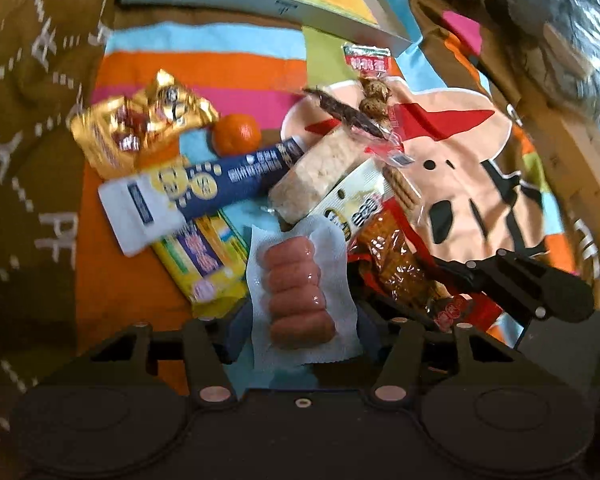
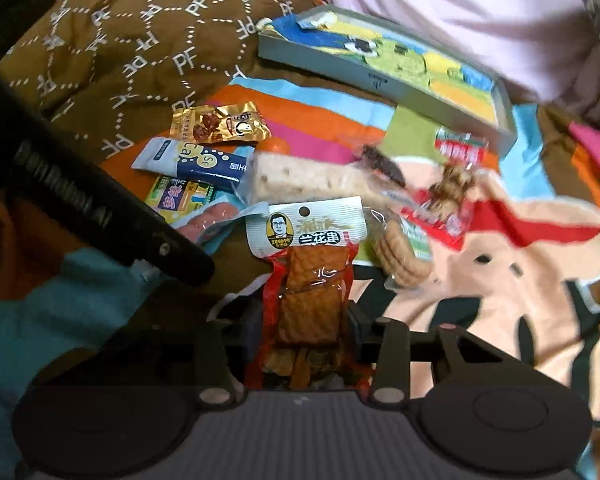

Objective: Organize snacks
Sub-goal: 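Carry the sausages and tofu pack into the grey tray and release both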

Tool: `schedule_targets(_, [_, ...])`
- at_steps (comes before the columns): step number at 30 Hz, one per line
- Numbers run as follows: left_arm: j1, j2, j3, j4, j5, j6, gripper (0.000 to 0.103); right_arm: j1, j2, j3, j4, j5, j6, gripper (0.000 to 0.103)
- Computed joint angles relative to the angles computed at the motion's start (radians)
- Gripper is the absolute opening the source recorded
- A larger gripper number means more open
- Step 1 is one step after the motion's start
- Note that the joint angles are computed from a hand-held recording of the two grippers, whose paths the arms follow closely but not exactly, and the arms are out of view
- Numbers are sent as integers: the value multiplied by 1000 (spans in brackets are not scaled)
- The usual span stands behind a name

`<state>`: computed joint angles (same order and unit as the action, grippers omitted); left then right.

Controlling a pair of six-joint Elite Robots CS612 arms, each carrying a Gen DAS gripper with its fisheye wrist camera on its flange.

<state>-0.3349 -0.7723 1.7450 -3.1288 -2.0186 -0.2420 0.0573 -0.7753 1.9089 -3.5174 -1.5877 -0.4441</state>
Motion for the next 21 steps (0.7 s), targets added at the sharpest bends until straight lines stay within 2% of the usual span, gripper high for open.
schedule_targets(4, [8, 0, 0, 16, -45, -35, 55, 16, -4, 15, -31, -83, -88, 44])
schedule_targets(11, [20, -1, 8, 16, -148, -101, 54, 17, -18, 51, -129, -126, -108, 44])
schedule_targets(19, [19, 10, 35, -90, -220, -185, 54, 8, -16, 62, -235, -134, -111, 44])
schedule_targets(21, [18, 15, 43, -159, -217, -215, 54, 3, -12, 58, -261, -129, -113, 44])
